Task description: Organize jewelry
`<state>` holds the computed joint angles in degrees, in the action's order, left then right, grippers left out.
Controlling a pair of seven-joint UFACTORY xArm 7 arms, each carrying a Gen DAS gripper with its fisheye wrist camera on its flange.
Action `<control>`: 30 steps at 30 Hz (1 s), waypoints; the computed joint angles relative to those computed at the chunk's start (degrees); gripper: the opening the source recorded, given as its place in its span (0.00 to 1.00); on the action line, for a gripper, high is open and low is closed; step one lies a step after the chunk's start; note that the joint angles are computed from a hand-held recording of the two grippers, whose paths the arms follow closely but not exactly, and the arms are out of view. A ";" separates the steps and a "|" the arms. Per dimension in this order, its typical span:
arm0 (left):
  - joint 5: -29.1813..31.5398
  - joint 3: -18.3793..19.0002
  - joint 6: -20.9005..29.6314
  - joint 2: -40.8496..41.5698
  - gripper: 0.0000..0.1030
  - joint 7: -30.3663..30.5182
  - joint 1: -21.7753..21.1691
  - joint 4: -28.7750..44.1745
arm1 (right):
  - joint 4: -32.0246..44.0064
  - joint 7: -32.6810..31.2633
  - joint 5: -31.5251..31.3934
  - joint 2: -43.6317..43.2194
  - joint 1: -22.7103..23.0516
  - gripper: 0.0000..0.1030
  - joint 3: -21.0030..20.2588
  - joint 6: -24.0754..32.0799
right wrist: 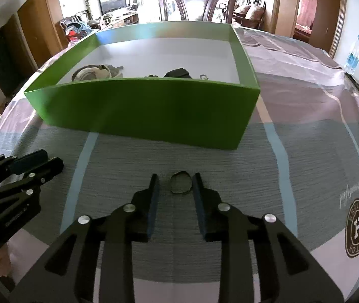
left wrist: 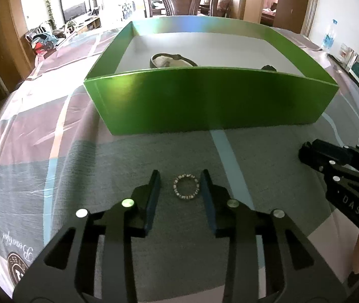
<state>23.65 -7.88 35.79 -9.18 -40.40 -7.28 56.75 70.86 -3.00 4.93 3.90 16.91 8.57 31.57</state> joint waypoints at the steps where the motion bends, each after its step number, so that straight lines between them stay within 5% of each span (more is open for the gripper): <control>1: 0.47 -0.08 -0.32 -0.04 0.32 -0.50 0.10 -0.17 | -0.08 0.20 -0.45 -0.02 0.07 0.27 -0.02 -0.18; 14: 4.41 -0.70 -1.84 -0.33 0.29 -3.46 0.50 -1.14 | -0.93 1.42 -2.63 -0.29 0.29 0.28 -0.08 -1.38; 27: 3.18 -0.42 -0.35 -1.56 0.42 -3.91 0.43 -1.87 | -1.20 2.30 -3.50 -0.31 0.34 0.38 -0.07 -1.77; 30: 2.79 -0.53 -0.64 -2.05 0.30 -3.05 0.34 -2.34 | -1.21 2.30 -3.53 -0.31 0.34 0.38 -0.07 -1.79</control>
<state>26.44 -8.41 35.14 -11.23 -43.45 -6.94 54.40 69.65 -0.70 1.41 3.59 17.25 8.50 29.78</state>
